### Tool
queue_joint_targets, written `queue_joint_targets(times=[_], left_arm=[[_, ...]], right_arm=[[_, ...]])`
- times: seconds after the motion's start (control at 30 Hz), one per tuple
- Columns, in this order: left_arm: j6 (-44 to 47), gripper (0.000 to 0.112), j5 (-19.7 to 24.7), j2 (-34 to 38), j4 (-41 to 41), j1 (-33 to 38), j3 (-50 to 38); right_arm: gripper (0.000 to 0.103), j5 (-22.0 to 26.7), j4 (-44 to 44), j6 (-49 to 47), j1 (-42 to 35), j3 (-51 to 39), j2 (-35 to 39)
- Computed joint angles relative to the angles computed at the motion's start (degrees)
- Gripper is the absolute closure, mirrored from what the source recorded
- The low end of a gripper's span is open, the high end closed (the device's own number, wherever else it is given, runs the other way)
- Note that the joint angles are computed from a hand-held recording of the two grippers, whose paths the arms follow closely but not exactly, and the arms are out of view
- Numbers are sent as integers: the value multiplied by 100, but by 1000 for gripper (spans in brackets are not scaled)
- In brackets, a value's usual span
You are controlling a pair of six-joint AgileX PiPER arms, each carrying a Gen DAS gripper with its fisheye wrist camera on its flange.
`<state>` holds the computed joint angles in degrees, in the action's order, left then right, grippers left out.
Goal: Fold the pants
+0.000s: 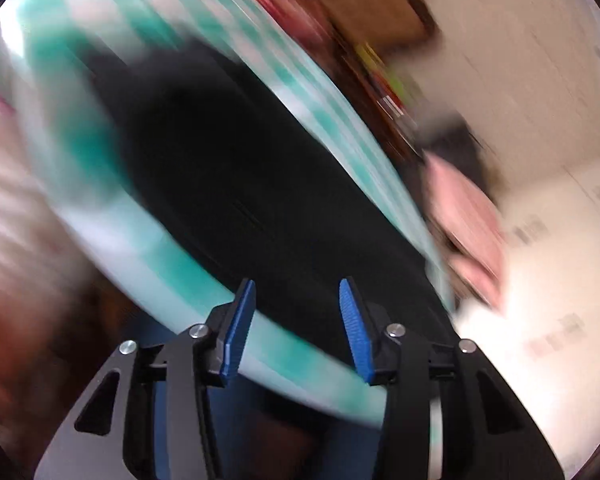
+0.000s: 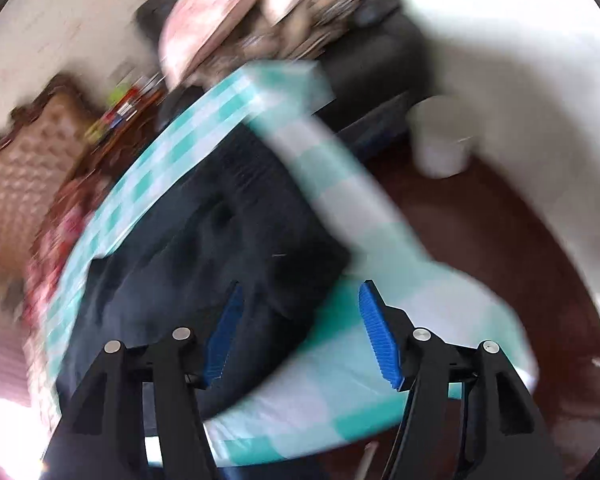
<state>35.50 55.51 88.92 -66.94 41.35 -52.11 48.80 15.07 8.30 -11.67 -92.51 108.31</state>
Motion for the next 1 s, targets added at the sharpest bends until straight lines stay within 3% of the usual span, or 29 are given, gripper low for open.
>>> queue_joint_targets(times=[0.07, 0.17, 0.27, 0.43, 0.6, 0.73, 0.77, 1.0], left_arm=[[-47, 70, 119, 153, -452, -778, 157], [-87, 70, 288, 710, -1082, -1793, -7], [-468, 70, 134, 1175, -1268, -2344, -386], [-1091, 73, -87, 1544, -1079, -2550, -695], [-972, 78, -135, 1515, -1462, -2409, -534], [-1264, 104, -323, 1569, -1195, -2429, -721], [-1290, 106, -379, 1570, -1217, -2480, -750], [-1096, 107, -383, 1079, -1292, -2469, -754]], right_arm=[[44, -269, -215, 134, 184, 637, -627], [44, 74, 795, -999, 694, 1006, -863], [44, 183, 1642, -1603, 1258, 1278, -710], [44, 212, 2182, -1583, 1543, 1297, -158], [44, 338, 2746, -1846, 1311, 1298, 19], [44, 482, 3171, -1941, 1288, 1271, 186], [43, 506, 3246, -1945, 1302, 1262, 200], [43, 751, 3821, -2052, 1212, 1174, 330]])
